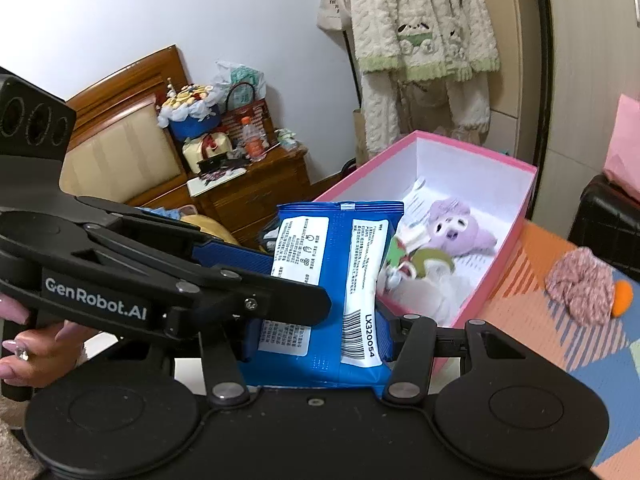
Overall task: Organize soft objects
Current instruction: 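Lift the wipes packet with the left gripper and carry it over the shoebox, then lower the wipes packet into the shoebox and open the left gripper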
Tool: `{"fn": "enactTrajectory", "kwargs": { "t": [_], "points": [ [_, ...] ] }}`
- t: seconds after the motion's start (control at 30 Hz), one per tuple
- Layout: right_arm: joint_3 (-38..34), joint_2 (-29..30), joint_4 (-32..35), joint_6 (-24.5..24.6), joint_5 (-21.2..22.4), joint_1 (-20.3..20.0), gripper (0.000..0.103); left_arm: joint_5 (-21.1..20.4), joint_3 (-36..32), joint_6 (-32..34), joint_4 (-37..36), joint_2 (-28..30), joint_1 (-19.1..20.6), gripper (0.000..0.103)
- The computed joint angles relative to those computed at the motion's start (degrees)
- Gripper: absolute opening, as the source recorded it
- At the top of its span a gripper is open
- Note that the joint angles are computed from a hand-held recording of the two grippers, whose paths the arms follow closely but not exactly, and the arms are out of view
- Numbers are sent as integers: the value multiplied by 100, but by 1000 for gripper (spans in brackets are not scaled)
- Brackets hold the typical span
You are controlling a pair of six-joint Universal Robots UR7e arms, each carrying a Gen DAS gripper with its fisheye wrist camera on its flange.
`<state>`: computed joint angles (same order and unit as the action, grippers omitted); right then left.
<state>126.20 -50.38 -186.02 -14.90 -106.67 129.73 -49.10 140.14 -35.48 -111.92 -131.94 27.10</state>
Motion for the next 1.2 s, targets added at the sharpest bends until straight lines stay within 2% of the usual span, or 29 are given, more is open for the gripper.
{"fn": "enactTrajectory", "kwargs": {
  "t": [0.23, 0.4, 0.63, 0.77, 0.97, 1.2],
  "points": [
    [-320, 299, -177, -129, -137, -165, 59, -291, -39, 1119, -1574, 814, 932, 47],
    [-642, 542, -218, -158, -77, -384, 59, -460, -185, 1853, -2663, 1568, 1563, 48],
    [-1199, 934, -271, -586, -70, -641, 59, -697, -470, 2511, -3889, 2579, 2322, 48],
    [-1502, 1121, 1, -679, -99, -788, 59, -965, -706, 2653, -4019, 3022, 2776, 48],
    [-1816, 1488, 165, -876, -578, -756, 58, -1379, -1002, 2624, -3827, 3417, 3311, 48],
    [-2062, 1765, 124, -1268, -1132, -606, 61, -1620, -1145, 2652, -3814, 3611, 3498, 48]
  ]
}}
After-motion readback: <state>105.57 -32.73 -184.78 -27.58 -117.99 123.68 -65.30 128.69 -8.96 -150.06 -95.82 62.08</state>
